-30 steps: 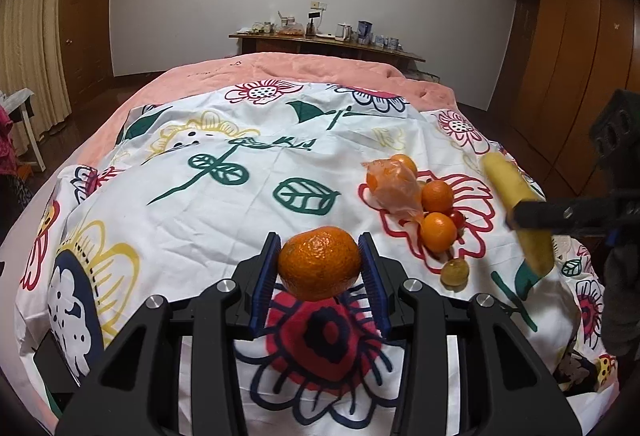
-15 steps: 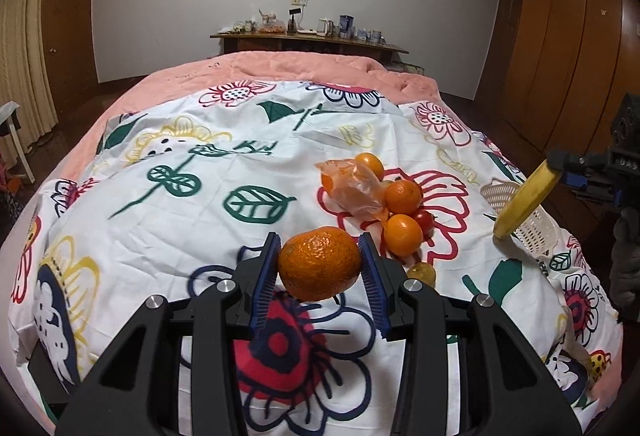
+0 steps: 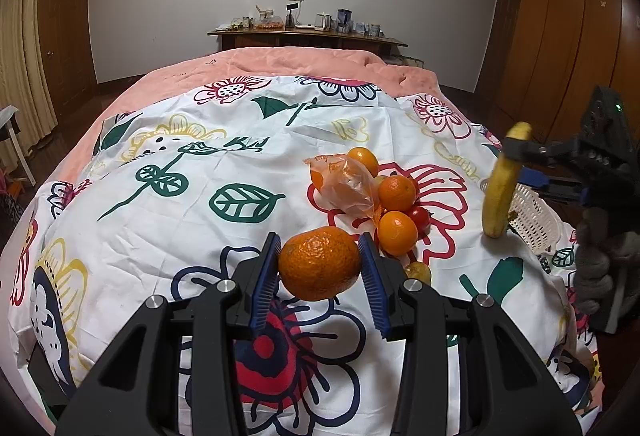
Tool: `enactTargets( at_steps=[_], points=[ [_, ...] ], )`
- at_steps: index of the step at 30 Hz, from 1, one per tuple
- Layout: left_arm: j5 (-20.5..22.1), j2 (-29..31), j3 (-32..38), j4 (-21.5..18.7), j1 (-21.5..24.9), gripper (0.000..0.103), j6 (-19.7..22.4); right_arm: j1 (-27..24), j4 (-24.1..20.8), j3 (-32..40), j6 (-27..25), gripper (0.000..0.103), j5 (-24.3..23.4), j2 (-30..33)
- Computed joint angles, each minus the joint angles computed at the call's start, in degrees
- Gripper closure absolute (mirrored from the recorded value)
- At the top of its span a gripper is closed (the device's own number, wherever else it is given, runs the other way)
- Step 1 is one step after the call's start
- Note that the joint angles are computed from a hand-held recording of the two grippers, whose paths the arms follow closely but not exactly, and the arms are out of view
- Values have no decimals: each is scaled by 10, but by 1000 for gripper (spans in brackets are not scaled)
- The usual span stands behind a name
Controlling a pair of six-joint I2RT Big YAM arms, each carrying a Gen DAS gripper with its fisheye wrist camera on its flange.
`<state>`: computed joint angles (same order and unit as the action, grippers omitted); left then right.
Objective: Organize fruits
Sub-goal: 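Lift the banana with the right tool and release it into the white basket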
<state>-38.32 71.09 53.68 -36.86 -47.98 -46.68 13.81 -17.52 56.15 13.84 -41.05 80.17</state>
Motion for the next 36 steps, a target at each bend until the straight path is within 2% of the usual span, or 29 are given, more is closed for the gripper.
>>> enactTargets(
  at_steps=[1,3,4,8,14,19,23,27,33,36],
  points=[
    [0,-1,-1,0,1,62,-1,10,-6,7,-9,46,14,4],
    [1,-4,-4,0,3,62,-4,21,-16,20,-18,69,17,14],
    [2,-4,-5,1,5,62,-4,23,-19,24,-18,72,16,17],
    [8,-8,-13,4,12,62,-11,19,-19,27,2,72,3,20],
    [7,-6,-11,3,12,62,-6,-25,30,-5,62,73,-40,-17],
    [0,2,2,1,5,62,3,-74,52,-28,76,73,-37,-58],
    [-3,12,15,-2,2,62,11,-111,45,-35,69,73,-26,-68],
    [-4,25,30,-5,-2,62,20,-137,20,-35,55,73,-12,-45],
    [-2,50,59,-8,-7,62,40,-144,-16,-20,37,72,29,22],
    [-1,63,74,-11,-8,62,52,-149,-11,-9,45,71,44,59]
  ],
)
